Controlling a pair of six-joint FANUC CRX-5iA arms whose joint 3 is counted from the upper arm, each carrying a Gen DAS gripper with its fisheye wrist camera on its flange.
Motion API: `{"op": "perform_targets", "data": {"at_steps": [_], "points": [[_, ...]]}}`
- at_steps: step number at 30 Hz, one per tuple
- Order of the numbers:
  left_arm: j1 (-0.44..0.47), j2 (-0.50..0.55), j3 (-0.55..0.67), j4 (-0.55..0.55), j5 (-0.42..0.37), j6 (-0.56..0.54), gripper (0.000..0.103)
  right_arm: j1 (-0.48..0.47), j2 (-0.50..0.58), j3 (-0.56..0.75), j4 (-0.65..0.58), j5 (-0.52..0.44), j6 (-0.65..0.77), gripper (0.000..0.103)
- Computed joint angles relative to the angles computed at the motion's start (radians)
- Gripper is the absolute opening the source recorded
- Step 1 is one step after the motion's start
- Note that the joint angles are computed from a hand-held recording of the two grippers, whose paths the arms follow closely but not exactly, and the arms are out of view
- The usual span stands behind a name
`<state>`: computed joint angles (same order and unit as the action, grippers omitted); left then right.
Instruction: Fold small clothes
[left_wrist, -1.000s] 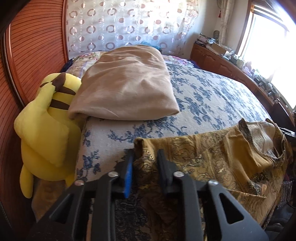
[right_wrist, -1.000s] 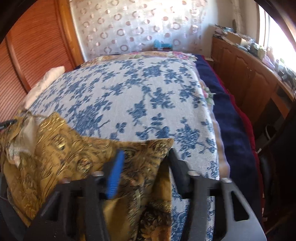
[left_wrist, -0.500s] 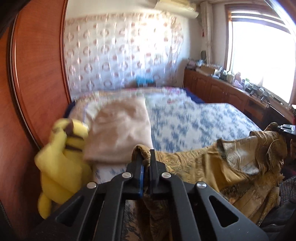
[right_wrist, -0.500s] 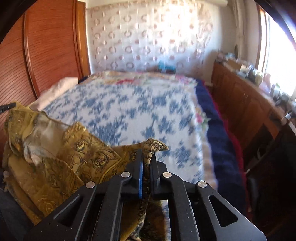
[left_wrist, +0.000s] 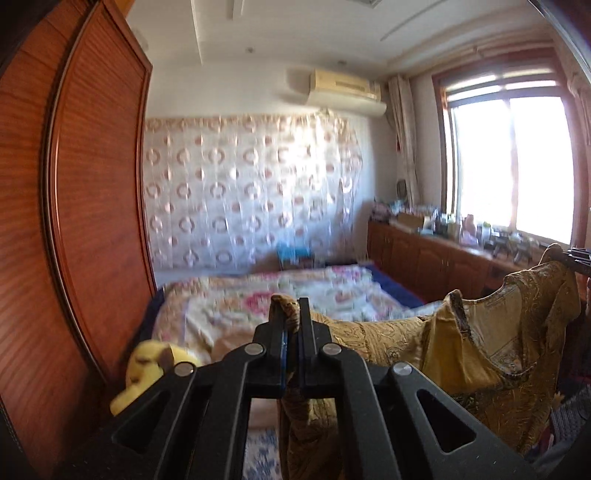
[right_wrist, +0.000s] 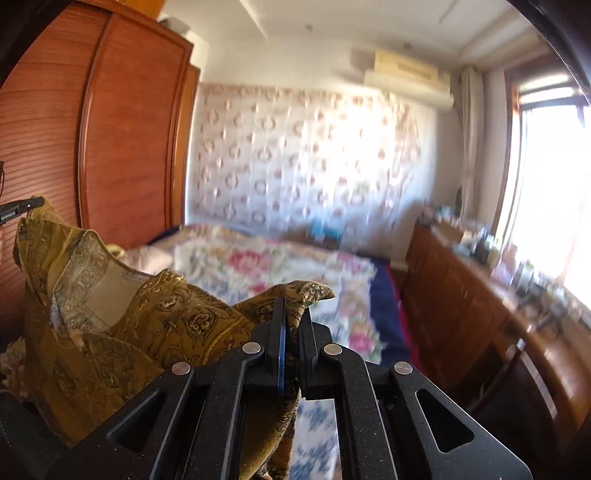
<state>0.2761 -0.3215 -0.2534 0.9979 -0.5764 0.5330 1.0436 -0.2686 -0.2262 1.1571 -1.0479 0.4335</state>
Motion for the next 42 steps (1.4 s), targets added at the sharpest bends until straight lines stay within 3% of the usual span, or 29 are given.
{"op": "perform_targets", "data": {"at_steps": [4, 10, 12, 13, 14, 15, 16, 18, 20, 25, 30, 42], "points": [[-0.013, 0.074, 0.108, -0.005, 0.024, 0.028, 0.0, -0.042, 0.045, 0.099, 0.037, 0.028, 0.065, 0.002], [-0.041, 0.305, 0.436, -0.314, 0.014, 0.327, 0.001, -0.182, 0.25, 0.369, -0.049, 0.033, 0.239, 0.002], [-0.049, 0.41, 0.586, -0.48, -0.055, 0.48, 0.004, -0.238, 0.337, 0.47, -0.126, 0.025, 0.291, 0.003], [-0.051, 0.47, 0.668, -0.544, -0.127, 0.55, 0.009, -0.264, 0.378, 0.515, -0.176, 0.017, 0.316, 0.004], [-0.055, 0.508, 0.718, -0.577, -0.183, 0.589, 0.01, -0.299, 0.447, 0.602, -0.277, -0.012, 0.38, 0.008], [-0.055, 0.562, 0.767, -0.601, -0.246, 0.613, 0.01, -0.321, 0.496, 0.657, -0.325, -0.058, 0.406, 0.023], [-0.059, 0.581, 0.776, -0.611, -0.275, 0.621, 0.011, -0.339, 0.531, 0.685, -0.342, -0.086, 0.406, 0.048], [-0.066, 0.603, 0.746, -0.598, -0.32, 0.587, 0.013, -0.372, 0.578, 0.69, -0.389, -0.099, 0.39, 0.061], [-0.083, 0.582, 0.671, -0.626, -0.298, 0.55, 0.027, -0.386, 0.568, 0.629, -0.426, -0.056, 0.361, 0.061], [-0.115, 0.546, 0.575, -0.662, -0.303, 0.529, 0.033, -0.379, 0.538, 0.518, -0.492, 0.001, 0.365, 0.061], [-0.121, 0.529, 0.541, -0.631, -0.297, 0.5, 0.036, -0.349, 0.513, 0.463, -0.517, 0.042, 0.355, 0.061], [-0.164, 0.534, 0.519, -0.596, -0.313, 0.463, 0.038, -0.331, 0.607, 0.565, -0.64, 0.084, 0.438, 0.063]]}}
